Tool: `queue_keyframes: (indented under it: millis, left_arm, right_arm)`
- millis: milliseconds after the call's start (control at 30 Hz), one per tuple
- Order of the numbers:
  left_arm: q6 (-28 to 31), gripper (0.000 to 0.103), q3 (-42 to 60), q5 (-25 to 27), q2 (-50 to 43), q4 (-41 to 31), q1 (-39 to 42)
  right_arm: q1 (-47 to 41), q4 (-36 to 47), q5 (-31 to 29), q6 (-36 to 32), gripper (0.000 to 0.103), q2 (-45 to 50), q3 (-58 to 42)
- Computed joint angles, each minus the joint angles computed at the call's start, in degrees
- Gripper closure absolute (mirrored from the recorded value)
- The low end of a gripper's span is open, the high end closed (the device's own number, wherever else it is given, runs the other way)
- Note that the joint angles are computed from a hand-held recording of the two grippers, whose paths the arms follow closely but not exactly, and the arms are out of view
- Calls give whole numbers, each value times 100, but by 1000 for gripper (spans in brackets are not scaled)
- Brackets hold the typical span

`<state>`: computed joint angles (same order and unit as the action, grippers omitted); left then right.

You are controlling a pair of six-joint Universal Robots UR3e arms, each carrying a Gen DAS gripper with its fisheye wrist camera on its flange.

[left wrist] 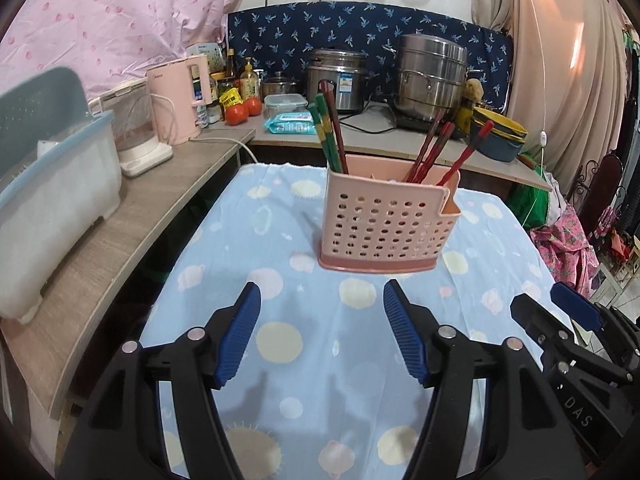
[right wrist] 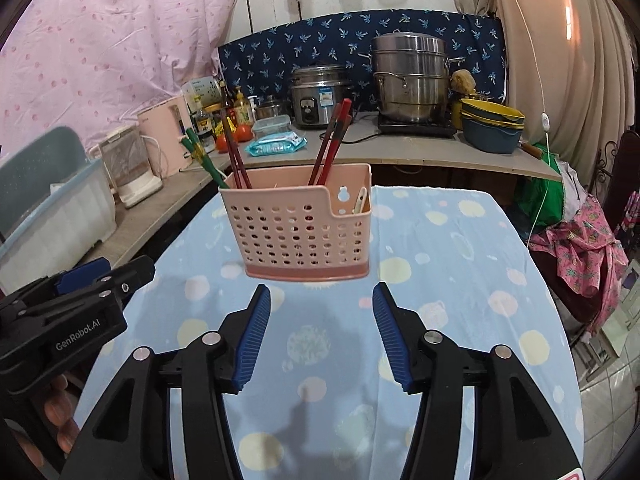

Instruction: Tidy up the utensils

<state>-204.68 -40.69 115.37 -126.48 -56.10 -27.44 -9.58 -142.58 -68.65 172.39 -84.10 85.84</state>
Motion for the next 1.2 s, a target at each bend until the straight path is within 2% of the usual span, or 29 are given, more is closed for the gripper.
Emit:
queue_keyframes:
  millis: [100, 267, 400, 533, 600, 1200]
  left_arm:
    - [-114, 33, -426, -7, 198, 165, 14]
    - [-203, 26, -936, 7, 383, 336, -13]
    - [-278, 13, -1146, 102, 438, 399, -80]
    - [-231, 9, -1273, 205, 465, 456, -145]
    - [-213, 9, -1333, 244, 478, 484, -173]
    - [-428, 7, -1339, 515, 414, 150, -258]
  right_arm:
    - [15, 10, -94, -33, 42, -138, 211]
    - [-1, 4, -202, -13, 30, -308, 525]
    - [-14, 10, -257, 45, 18, -387, 692]
    - [-55, -33, -266, 84, 16, -492, 890]
    - [-73, -27, -271, 59, 7, -517, 951]
    - [-7, -297, -651, 43, 7, -668, 1352]
